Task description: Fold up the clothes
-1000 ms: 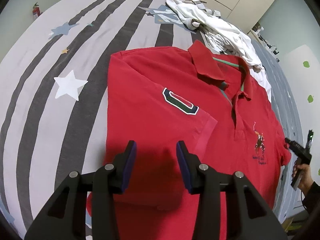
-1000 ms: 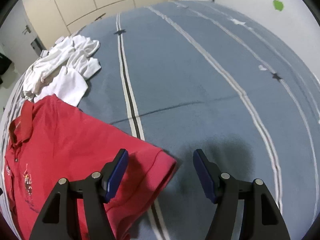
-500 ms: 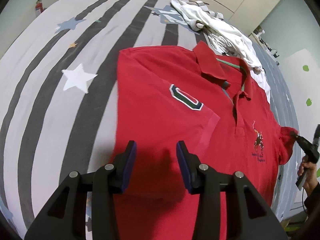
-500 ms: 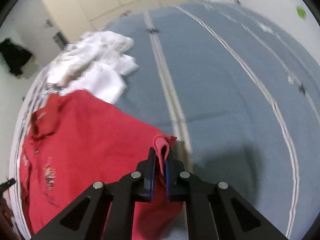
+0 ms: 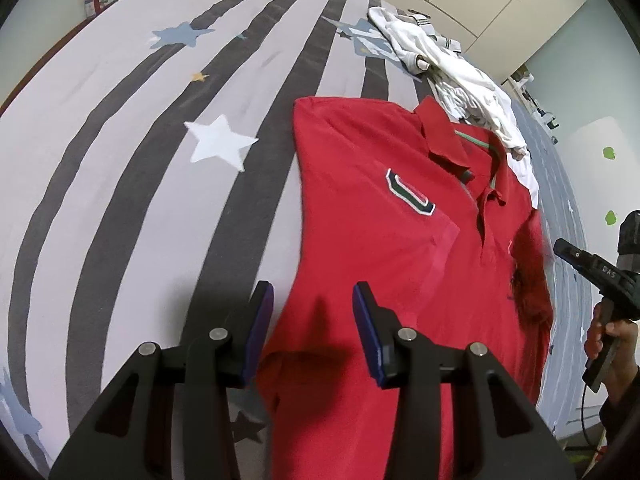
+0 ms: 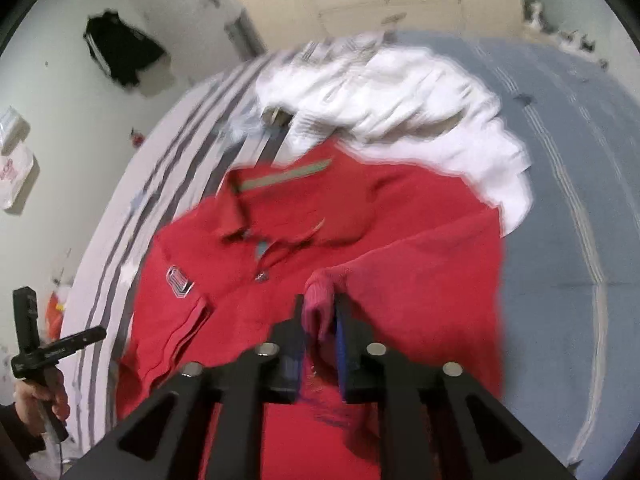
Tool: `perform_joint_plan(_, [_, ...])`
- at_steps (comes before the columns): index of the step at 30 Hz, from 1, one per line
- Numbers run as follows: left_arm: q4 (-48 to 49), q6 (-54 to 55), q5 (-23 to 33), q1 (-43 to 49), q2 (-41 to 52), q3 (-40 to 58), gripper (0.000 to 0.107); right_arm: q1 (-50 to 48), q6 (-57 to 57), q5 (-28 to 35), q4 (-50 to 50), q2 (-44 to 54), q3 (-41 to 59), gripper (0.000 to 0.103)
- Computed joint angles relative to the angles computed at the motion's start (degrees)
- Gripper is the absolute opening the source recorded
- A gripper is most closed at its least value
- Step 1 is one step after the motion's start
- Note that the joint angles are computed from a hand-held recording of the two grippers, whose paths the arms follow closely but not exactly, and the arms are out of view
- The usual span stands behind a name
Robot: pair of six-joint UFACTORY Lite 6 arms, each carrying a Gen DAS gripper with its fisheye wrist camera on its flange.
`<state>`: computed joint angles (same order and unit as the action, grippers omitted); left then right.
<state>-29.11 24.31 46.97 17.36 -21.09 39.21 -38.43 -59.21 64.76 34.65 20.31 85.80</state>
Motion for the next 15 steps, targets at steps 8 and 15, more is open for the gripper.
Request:
perform_joint_plan(8, [-1.8,5.7,2.3,5.7,-0.3,-2.7,0.038,-12.4,-1.5,1.5,3.4,0.9,1.8,0.047])
perform_joint_plan(15, [-1.6,2.1,0.0,-0.1,-0.5,-3.9,0.038,-16.4,-2.2,-9.5,-6.3,6.0,-1.3,0.047])
